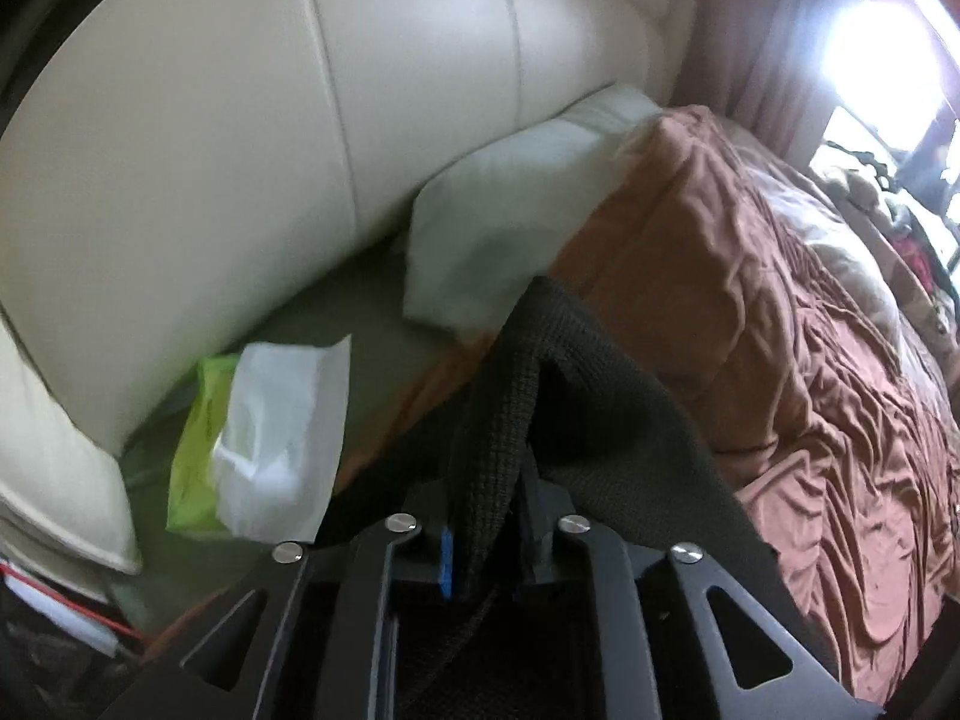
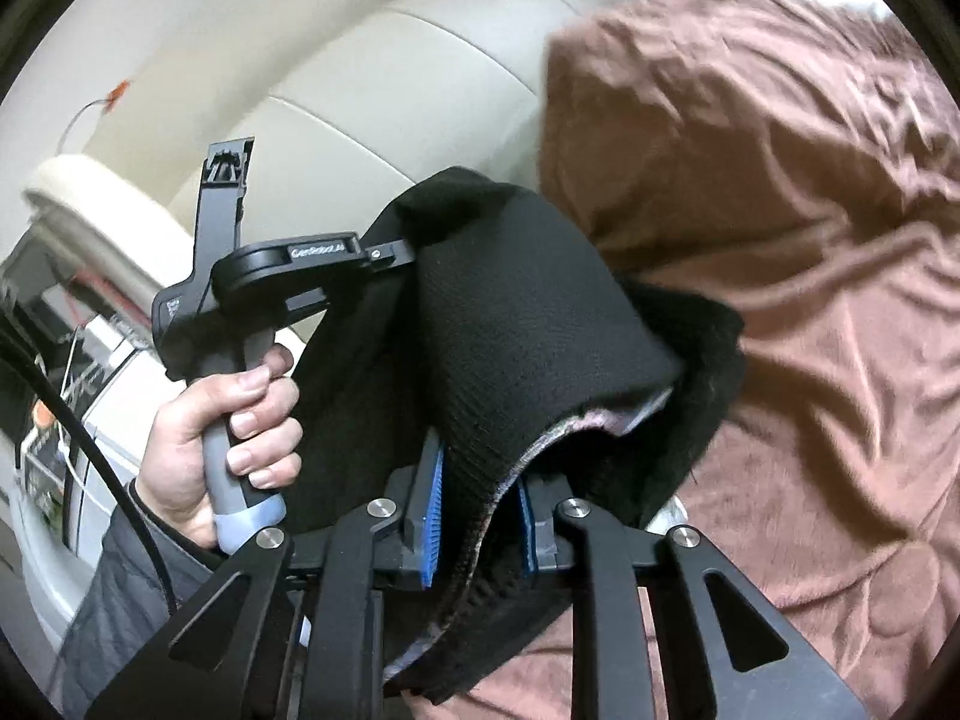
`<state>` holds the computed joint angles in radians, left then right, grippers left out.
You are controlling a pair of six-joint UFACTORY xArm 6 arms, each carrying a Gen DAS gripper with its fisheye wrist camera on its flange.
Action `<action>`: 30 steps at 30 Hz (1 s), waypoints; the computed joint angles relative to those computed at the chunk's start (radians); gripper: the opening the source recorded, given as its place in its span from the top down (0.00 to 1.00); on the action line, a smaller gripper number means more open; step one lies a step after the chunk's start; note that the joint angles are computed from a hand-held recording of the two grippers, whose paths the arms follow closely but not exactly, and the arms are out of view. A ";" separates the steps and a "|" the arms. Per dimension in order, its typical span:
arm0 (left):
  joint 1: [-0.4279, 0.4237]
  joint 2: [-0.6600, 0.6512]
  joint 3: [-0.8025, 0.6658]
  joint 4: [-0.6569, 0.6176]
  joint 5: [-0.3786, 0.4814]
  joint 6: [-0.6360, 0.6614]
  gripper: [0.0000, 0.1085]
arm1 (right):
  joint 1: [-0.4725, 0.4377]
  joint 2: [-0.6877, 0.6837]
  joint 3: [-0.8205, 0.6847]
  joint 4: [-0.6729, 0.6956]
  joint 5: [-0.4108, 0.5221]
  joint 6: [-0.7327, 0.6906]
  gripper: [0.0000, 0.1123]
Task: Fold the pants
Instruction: 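Lower the pants onto the bed corner by the headboard and open both tools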
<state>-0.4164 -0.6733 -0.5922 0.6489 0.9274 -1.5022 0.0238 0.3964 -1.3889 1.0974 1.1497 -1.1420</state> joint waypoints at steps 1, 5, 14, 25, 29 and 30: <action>-0.001 -0.014 0.012 0.008 -0.002 -0.014 0.75 | -0.008 0.026 -0.026 -0.003 0.033 0.023 0.71; -0.046 -0.068 0.028 0.049 0.084 -0.084 0.46 | -0.030 0.122 -0.119 0.033 0.140 0.095 0.41; -0.238 -0.181 0.059 0.066 0.225 -0.210 0.46 | -0.036 0.290 -0.360 0.116 0.199 0.233 0.40; -0.486 -0.137 0.013 0.101 0.400 -0.380 0.46 | -0.031 0.054 -0.182 0.085 -0.115 -0.046 0.40; -0.543 -0.119 0.011 0.096 0.426 -0.459 0.46 | -0.014 -0.050 -0.059 0.034 -0.123 -0.182 0.53; -0.554 -0.114 0.012 0.093 0.424 -0.478 0.46 | -0.015 -0.068 -0.041 0.017 -0.118 -0.196 0.56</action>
<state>-0.9705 -0.7874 -0.5805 0.7422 1.3513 -1.9804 0.0093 0.3280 -1.4299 1.1140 1.0320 -1.3383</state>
